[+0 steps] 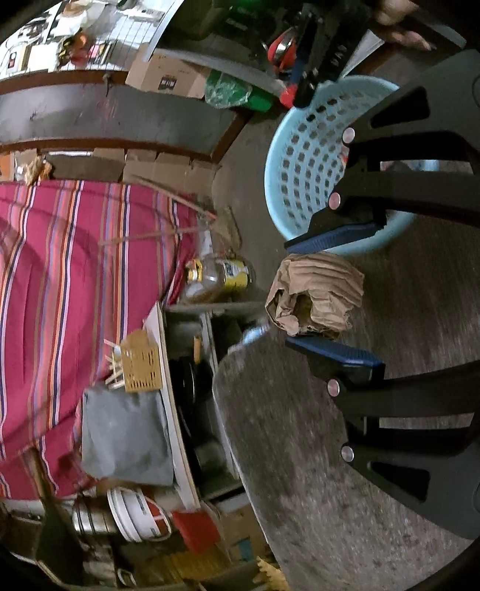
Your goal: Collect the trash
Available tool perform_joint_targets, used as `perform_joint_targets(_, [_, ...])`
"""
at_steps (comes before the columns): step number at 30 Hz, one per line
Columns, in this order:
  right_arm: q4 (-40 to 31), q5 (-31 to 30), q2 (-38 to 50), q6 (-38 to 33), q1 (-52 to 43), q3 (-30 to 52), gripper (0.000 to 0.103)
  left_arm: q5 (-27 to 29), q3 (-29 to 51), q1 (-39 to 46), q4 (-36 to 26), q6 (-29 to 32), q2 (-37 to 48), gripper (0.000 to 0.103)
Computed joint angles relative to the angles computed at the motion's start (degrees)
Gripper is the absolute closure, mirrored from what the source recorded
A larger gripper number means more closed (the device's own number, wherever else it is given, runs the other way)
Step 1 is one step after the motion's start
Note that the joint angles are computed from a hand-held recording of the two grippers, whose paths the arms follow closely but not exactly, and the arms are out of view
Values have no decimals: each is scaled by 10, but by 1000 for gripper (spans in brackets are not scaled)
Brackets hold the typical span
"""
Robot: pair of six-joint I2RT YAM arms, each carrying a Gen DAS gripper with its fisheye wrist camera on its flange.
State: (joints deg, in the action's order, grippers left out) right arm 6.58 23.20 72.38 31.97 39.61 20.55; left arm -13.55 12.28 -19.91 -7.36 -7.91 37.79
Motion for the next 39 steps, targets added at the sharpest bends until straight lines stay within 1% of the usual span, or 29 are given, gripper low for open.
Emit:
perform_joint_targets(2, [14,-9,8,1,-8,-4,73,-35,8,-54,38,-24,56,58])
perform_joint_targets(6, [38,-24,16,0,-24,-16,73,-75,24,-115,112,-44,163,57])
perform_joint_targets(11, [58,-53,-7,-4,-61,-39,73,-81,45,-145,175,-69,265,56])
perform_joint_targets(14, [70,-66,-4,-4,-75,-44,73,-73,55,-153,188,-74,293,52])
perform_joint_targets(16, [77,-70,8,-4,-78,-43,73,-72,58,-160,188,-78,297,51])
perform_joint_targets(17, [77,-71,10,-5,-78,-42,73,-78,60,-165,188,-80,298,47])
perform_joint_targets(18, [79,-70,14,-5,-76,-40,73,-82,60,-167,183,-79,291,39])
perform_joint_targets(20, [79,-70,13,-5,-75,-40,73,-94,60,-168,174,-80,278,30])
perform_joint_targets(22, [77,-65,21,-4,-68,-34,73,-93,58,-159,161,-77,259,27])
perform_joint_targets(23, [76,-63,24,-3,-66,-32,73,-91,54,-147,148,-74,235,24])
perform_joint_targets(24, [77,-60,30,-3,-62,-28,73,-94,51,-143,142,-73,224,19])
perform_joint_targets(26, [77,-54,42,-1,-53,-21,73,-99,37,-120,117,-65,175,12])
perform_joint_targets(28, [73,-39,62,1,-36,-6,73,-98,26,-101,94,-59,133,10])
perform_joint_targets(31, [79,-29,89,4,-18,13,73,-80,8,-58,49,-40,64,7])
perform_joint_targets(33, [84,-26,113,6,-9,28,72,-72,-2,-26,7,-24,7,6])
perform_joint_targets(34, [85,-20,127,8,-1,38,66,-67,-6,-9,-17,-15,-23,6])
perform_joint_targets(35, [87,-17,132,10,4,42,58,-63,-7,6,-38,-7,-50,6])
perform_joint_targets(36, [92,-9,143,16,13,49,33,-55,-8,25,-58,3,-76,6])
perform_joint_targets(37, [95,1,146,21,21,50,24,-45,-8,43,-78,11,-100,6])
perform_joint_targets(39, [100,8,151,24,31,53,24,-2,-5,106,-143,39,-176,5])
